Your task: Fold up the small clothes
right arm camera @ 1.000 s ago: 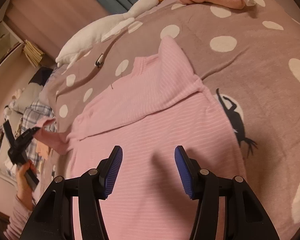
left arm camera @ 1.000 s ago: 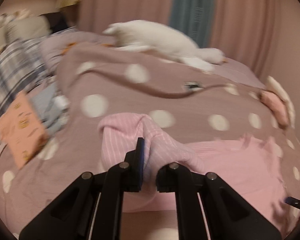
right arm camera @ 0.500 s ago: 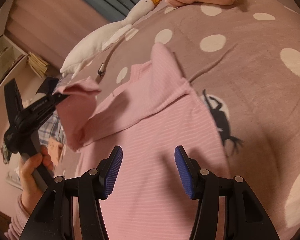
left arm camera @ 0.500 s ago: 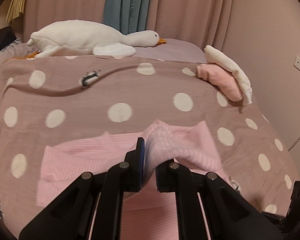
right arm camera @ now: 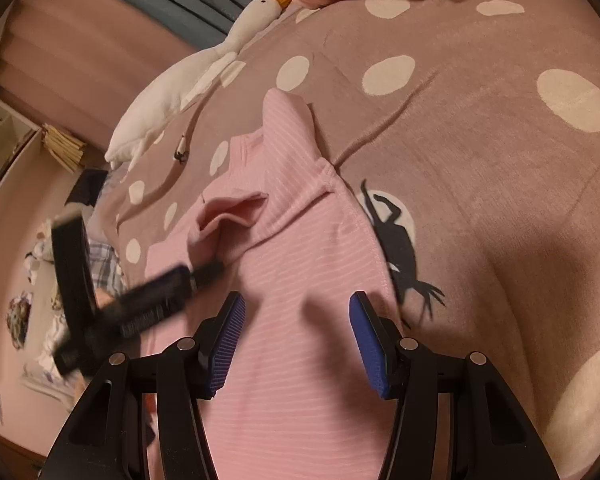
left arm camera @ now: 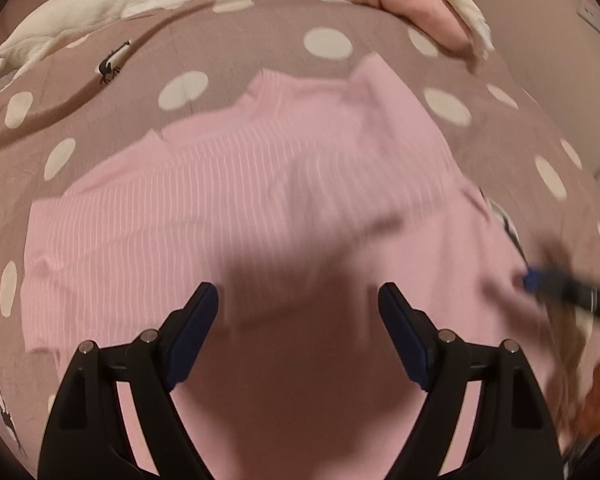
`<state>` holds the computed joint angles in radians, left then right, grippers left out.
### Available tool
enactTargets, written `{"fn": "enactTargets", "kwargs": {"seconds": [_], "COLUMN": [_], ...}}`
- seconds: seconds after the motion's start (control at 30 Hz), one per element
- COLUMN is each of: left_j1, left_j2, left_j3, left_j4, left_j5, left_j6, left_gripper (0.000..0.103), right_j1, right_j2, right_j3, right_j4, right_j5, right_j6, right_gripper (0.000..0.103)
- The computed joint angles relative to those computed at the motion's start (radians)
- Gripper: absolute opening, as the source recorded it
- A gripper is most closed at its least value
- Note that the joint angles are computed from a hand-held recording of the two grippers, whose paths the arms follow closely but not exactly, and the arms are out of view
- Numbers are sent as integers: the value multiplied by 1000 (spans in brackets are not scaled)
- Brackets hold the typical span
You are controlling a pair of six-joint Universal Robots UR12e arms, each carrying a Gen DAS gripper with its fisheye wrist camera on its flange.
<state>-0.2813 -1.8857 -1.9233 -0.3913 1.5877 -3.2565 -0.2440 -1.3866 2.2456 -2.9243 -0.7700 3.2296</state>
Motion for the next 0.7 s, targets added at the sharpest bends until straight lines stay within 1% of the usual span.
{"fn": "enactTargets", "kwargs": {"seconds": [0.03,0.13,0.2,0.23,0.3,0.33,0.4,0.43,0.5,0.53,0.57,0.63,0.67,0.7], "left_j1": [5,15,29,32,41,43,51,56,65,72,79,91,95,105], "left_j2": [16,56,84,92,110,118,132,141,155,163,169,181,187,193], "left_j3": [-20,-77,-114,-125,-149,-161,-180,-192,-212,-225,-235,-258,-269,-282], "left_j4": [5,58,89,101,129,143,165,180,201,214,226,251,261,278], "left_j5": [-22,-50,-72,-73,-65,-58,-51,-47,-42,-44,-47,-32,-23,-20], "left_j6": [2,-12,-34,-43,-52,-55,-56,-56,-58,-61,-63,-74,-78,-89], "left_gripper": [82,83,83,83,83,83,83,84,85,85,86,86,86,86], "right_j1": [0,12,22,27,39,46,59,63,66,69,73,82,89,95], "right_j2": [6,31,56,72,109,128,156,175,205,215,229,240,237,228], "right_j3": [-4,-27,-48,-59,-84,-93,-113,-122,-134,-139,-145,-156,-160,-161], "right_j4": [-2,-23,-37,-47,-79,-115,-124,-148,-197,-198,-208,-207,-193,-183], "right_j5": [17,59,94,123,178,193,208,229,269,280,294,296,272,239], "right_j6": [13,63,116,147,239,291,381,434,510,536,584,618,609,591], "right_gripper": [54,54,54,54,54,54,55,56,56,56,56,55,55,46]}}
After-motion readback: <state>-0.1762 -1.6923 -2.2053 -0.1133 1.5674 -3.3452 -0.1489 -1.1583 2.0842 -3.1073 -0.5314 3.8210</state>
